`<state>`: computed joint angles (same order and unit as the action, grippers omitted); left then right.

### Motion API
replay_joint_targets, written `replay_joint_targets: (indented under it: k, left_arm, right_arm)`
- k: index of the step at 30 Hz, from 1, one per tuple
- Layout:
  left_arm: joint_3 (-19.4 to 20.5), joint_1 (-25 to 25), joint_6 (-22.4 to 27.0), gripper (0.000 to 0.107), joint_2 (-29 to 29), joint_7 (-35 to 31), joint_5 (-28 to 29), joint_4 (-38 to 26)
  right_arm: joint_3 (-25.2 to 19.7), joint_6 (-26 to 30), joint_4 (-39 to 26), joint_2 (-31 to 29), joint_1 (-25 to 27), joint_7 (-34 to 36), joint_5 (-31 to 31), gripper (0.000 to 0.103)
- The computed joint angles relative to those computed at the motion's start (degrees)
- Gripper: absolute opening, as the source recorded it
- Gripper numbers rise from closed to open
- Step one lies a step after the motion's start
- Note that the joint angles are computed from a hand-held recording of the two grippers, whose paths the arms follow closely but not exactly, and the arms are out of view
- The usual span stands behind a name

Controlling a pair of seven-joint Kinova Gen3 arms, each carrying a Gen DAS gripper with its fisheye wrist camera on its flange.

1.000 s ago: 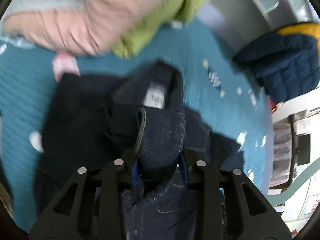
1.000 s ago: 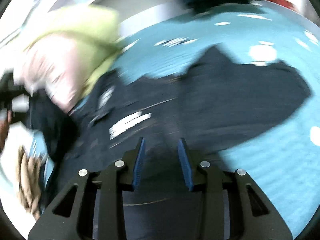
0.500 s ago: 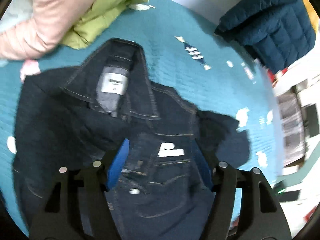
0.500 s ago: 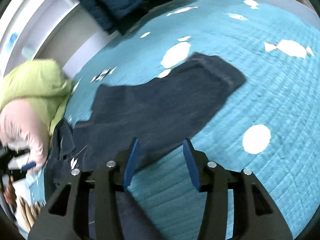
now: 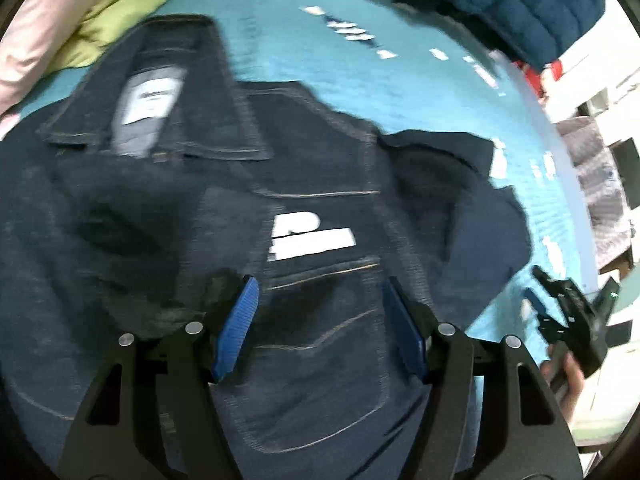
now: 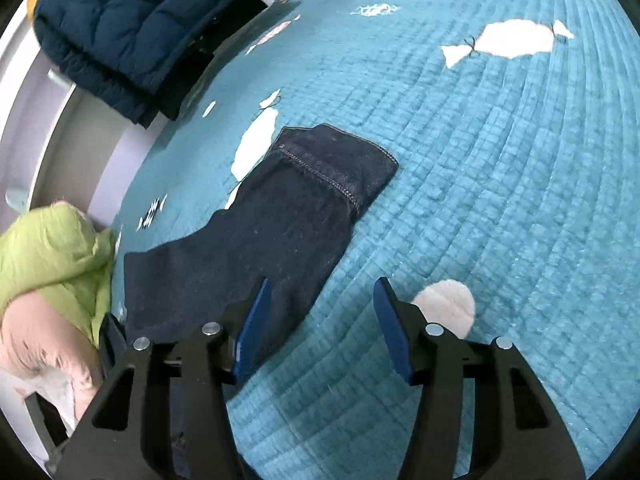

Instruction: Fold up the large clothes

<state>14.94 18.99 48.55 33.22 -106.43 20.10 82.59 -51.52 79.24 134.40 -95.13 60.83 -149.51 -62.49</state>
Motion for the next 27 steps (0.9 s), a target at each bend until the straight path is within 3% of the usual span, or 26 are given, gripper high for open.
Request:
replay_joint_targets:
  k: [9, 14, 16, 19, 22, 27]
  left_arm:
    - [2.06, 4.43, -12.86, 0.065, -2.03, -4.71, -1.36, 7.93]
    - [0.08, 7.97, -15.67, 0.065, -1.53, -1.29, -5.20, 9.02]
    - [-1.58, 10.38, -15.35, 0.063, -0.83, 1.54, -8.01, 8.14]
    - [-3.26, 13.17, -15.38, 0.062, -0.03, 4.92, -12.06, 7.51]
    - [-5.64, 17.27, -16.14, 0.062, 0.29, 8.23, -17.66, 7.55]
    - [-4.40, 16.90, -15.76, 0.062, 1.16, 10.47, -19.47, 6.87]
  right_arm:
    - [0.24, -2.15, 4.68, -2.14, 2.39, 3.81, -2.32, 0.051]
    - [1.09, -2.49, 5.91, -4.35, 2.89, 5.55, -4.07, 0.052]
    - [2.00, -4.12, 8.41, -6.51, 2.07, 6.05, -7.13, 0.034]
    - [4.32, -2.91, 8.73, -9.18, 1.98, 4.59, -6.26, 0.009]
    - [7.33, -3.53, 8.43, -12.06, 1.44, 3.26, -4.75, 0.004]
    - [8.18, -4.81, 6.71, -11.59, 2.33, 4.58, -4.12, 0.003]
